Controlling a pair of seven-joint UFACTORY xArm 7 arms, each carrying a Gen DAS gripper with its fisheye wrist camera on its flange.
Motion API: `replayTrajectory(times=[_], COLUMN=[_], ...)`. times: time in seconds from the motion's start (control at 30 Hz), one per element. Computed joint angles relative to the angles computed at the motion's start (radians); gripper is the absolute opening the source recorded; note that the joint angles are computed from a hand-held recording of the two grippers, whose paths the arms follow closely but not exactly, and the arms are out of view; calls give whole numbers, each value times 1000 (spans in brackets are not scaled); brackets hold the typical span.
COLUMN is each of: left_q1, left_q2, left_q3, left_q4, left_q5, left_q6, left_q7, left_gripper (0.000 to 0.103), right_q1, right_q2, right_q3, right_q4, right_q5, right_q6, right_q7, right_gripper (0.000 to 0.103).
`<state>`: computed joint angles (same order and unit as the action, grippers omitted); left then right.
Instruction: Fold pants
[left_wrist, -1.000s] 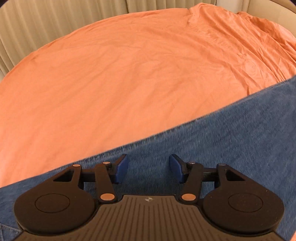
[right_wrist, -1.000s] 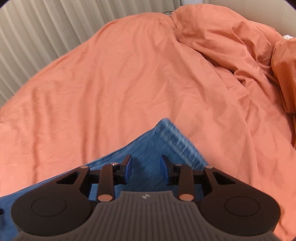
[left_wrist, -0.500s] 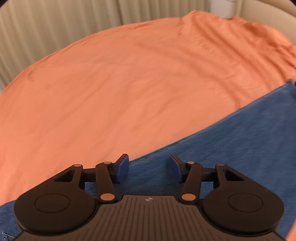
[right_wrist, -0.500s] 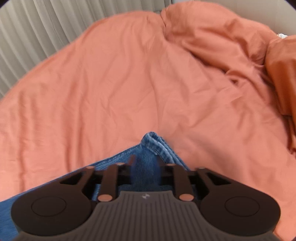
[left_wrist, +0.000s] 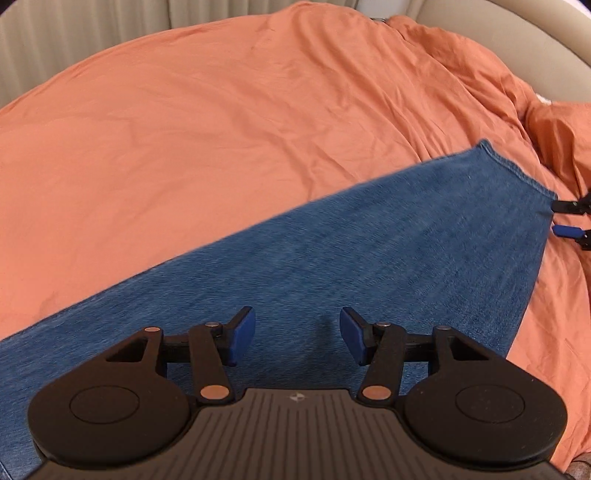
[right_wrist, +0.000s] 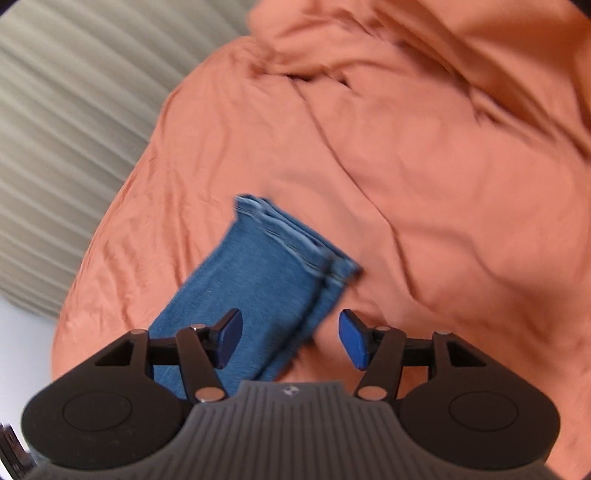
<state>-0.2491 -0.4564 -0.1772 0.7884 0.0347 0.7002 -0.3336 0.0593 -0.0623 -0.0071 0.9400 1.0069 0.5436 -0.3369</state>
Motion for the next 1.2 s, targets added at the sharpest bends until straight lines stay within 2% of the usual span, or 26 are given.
replayTrajectory(times=[0.17, 0.2, 0.27, 0.3, 0.47, 0.6, 0.77, 1.03, 1.13, 1.2], left_q1=[-2, -3, -1, -2, 0, -21, -40, -105, -137, -151], left_q2=[74, 99, 151, 179, 347, 416, 397, 230, 195, 180], left_q3=[-20, -18, -15, -12, -19, -2, 7, -17, -32, -48], left_q4=[33, 45, 76, 93, 223, 266, 262, 177, 150, 124], left_q5=[34, 33, 35, 35, 142, 187, 208, 42, -15, -29], left_q6=[-39, -59, -94, -110, -117, -110, -92, -8, 27, 20], left_q7=[-8, -12, -24, -26, -48, -76, -122, 52, 92, 92], left_gripper=[41, 35, 31, 31, 21, 19, 19, 19, 19, 18], right_q1=[-6, -12, -22, -24, -34, -28, -18, -3, 6, 13], right_q2=[59, 68, 85, 88, 74, 68, 69, 29, 12, 5], right_q3=[5, 7, 14, 19, 29, 30, 34, 30, 25, 24], right_q4=[16, 23, 36, 37, 25, 29, 45, 45, 52, 59], right_q5=[168, 200, 246, 248, 293, 263, 179, 115, 89, 60], right_q6=[-49, -51, -60, -67, -78, -93, -109, -117, -116, -117], right_q7=[-101, -123, -154, -161, -274, -287, -230, -197, -185, -168], right_gripper=[54, 50, 39, 28, 19, 18, 18, 14, 13, 12])
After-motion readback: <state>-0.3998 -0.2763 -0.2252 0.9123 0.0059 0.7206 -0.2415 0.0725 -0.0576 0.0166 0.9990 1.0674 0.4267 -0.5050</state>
